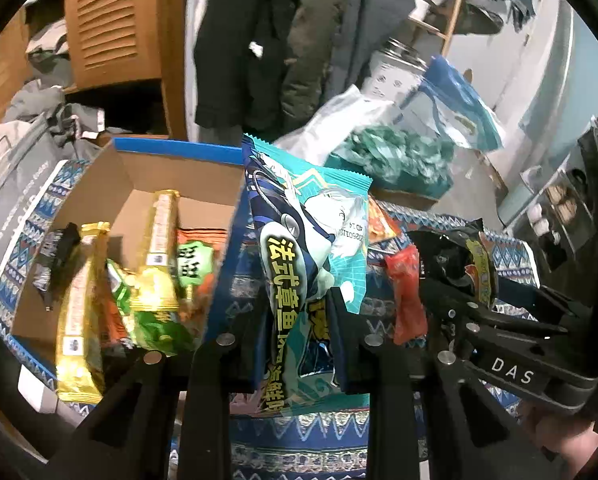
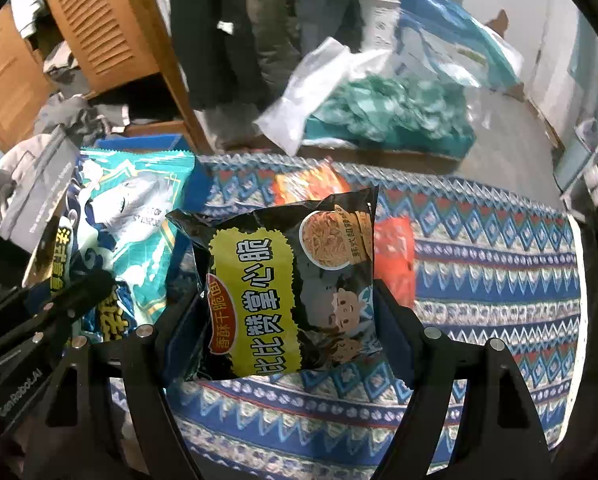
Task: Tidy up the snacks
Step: 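Lift both held bags and carry them over the cardboard box, then lower both held bags down into the cardboard box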
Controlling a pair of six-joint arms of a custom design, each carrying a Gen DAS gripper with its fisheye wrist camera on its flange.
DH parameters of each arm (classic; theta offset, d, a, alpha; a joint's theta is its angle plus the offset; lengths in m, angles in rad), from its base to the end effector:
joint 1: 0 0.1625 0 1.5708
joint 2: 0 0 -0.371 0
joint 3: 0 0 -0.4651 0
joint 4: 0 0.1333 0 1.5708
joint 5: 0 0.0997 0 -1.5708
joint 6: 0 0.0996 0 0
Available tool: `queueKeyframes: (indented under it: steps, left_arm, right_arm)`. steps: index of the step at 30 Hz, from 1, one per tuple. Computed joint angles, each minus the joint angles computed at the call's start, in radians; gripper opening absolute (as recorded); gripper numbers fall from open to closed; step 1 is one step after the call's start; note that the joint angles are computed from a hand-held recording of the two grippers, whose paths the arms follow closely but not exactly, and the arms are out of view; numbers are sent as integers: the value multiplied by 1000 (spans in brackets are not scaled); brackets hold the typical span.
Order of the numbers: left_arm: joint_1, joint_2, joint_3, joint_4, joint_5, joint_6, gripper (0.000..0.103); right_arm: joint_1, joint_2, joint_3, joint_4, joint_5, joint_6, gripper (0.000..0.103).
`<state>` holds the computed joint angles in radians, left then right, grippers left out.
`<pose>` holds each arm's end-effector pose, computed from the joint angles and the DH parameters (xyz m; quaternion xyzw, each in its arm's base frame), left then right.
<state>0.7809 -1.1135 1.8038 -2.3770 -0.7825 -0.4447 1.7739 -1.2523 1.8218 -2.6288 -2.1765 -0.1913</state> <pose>-0.3036 -0.5880 0.1410 0.1364 0.9119 -0.2655 0.2817 0.2030 -0.6058 0.2385 0.1107 -0.9223 0.2325 0.2880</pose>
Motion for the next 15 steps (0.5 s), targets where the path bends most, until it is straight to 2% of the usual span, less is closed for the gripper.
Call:
queueKeyframes:
  steps: [15]
  left_arm:
    - [63,-111,31,-13,53,-33,27]
  right_arm:
    - [80,174,-152,24,24,-34,79]
